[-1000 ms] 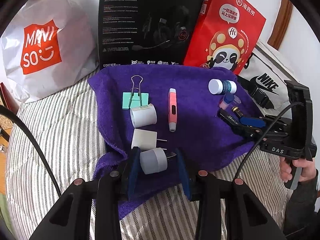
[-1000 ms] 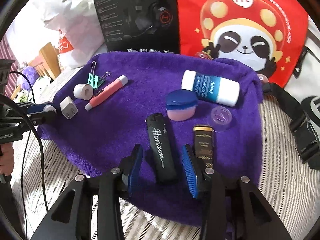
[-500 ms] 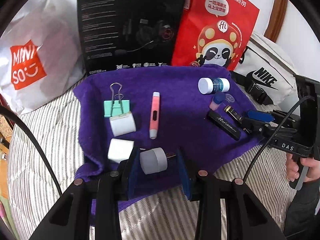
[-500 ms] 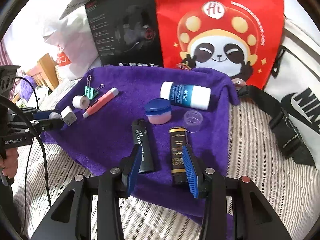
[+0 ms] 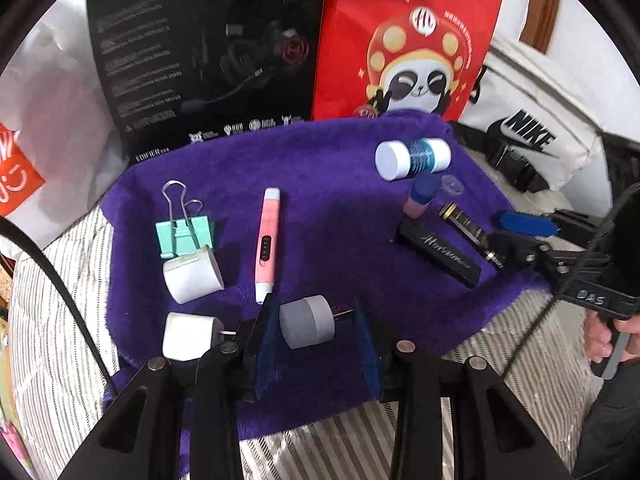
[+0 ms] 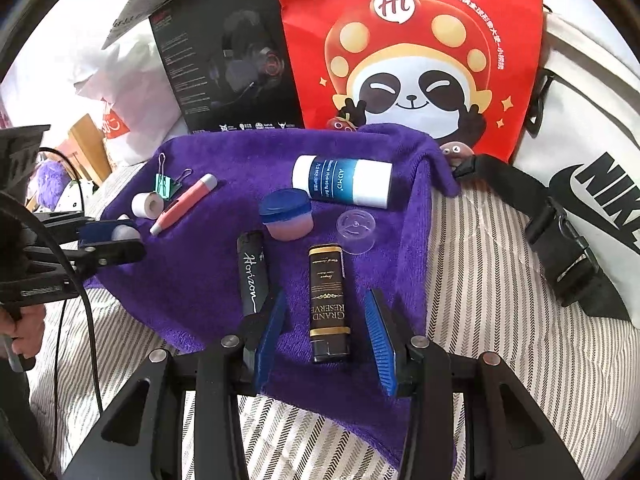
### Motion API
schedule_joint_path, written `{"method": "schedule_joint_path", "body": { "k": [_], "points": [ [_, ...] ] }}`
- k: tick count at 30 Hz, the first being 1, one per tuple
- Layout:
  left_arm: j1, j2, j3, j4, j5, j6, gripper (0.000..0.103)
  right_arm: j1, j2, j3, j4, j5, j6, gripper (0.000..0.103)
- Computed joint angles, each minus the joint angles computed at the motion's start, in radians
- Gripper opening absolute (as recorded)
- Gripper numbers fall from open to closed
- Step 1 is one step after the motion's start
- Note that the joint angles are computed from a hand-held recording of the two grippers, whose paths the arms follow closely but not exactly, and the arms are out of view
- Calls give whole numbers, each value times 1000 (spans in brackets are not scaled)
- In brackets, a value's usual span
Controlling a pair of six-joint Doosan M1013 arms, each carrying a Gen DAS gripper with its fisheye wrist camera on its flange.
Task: Organize rigid objects
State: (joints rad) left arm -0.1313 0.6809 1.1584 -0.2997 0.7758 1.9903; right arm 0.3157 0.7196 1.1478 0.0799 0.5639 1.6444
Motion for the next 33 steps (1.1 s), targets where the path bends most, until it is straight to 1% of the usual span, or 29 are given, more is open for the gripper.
{"method": "schedule_joint_path", "body": {
  "k": [5, 8, 12, 16, 19, 21, 24, 28, 30, 31, 32, 33],
  "points": [
    [-7, 18, -16, 49, 18, -30, 35, -3, -3, 5, 16, -3, -12, 42],
    [-18, 19, -9, 106, 4, -44, 35, -2, -3, 5, 7, -3, -7, 42],
    [-18, 17, -5, 106, 3, -40, 35, 1, -2, 3, -11, 0, -2, 44],
    [-17, 21, -15, 100, 20, -36, 36, 3, 0, -1, -13, 7, -13, 46],
    [-13, 20, -20, 83, 36, -35, 41, 2, 0, -1, -7, 10, -17, 46],
    [-9, 15, -16, 46, 49, 2, 48, 1, 0, -2, 1, 12, -22, 46],
    [-9, -5, 9, 42, 27, 19, 54, 2, 0, -4, -10, 17, -17, 47],
    [-8, -28, 31, 53, 12, 7, 62, 3, 0, -7, -16, 29, -4, 53],
    [-5, -47, 54, 49, -6, 5, 66, 7, -1, -10, -43, 36, 22, 54],
    [-4, -57, 65, 55, -14, 0, 72, 9, -2, -12, -50, 41, 29, 56],
    [-4, -66, 75, 69, -25, -7, 75, 12, -5, -12, -60, 43, 35, 59],
    [-6, -75, 85, 88, -36, -15, 75, 15, -9, -9, -67, 39, 39, 62]
  ]
}}
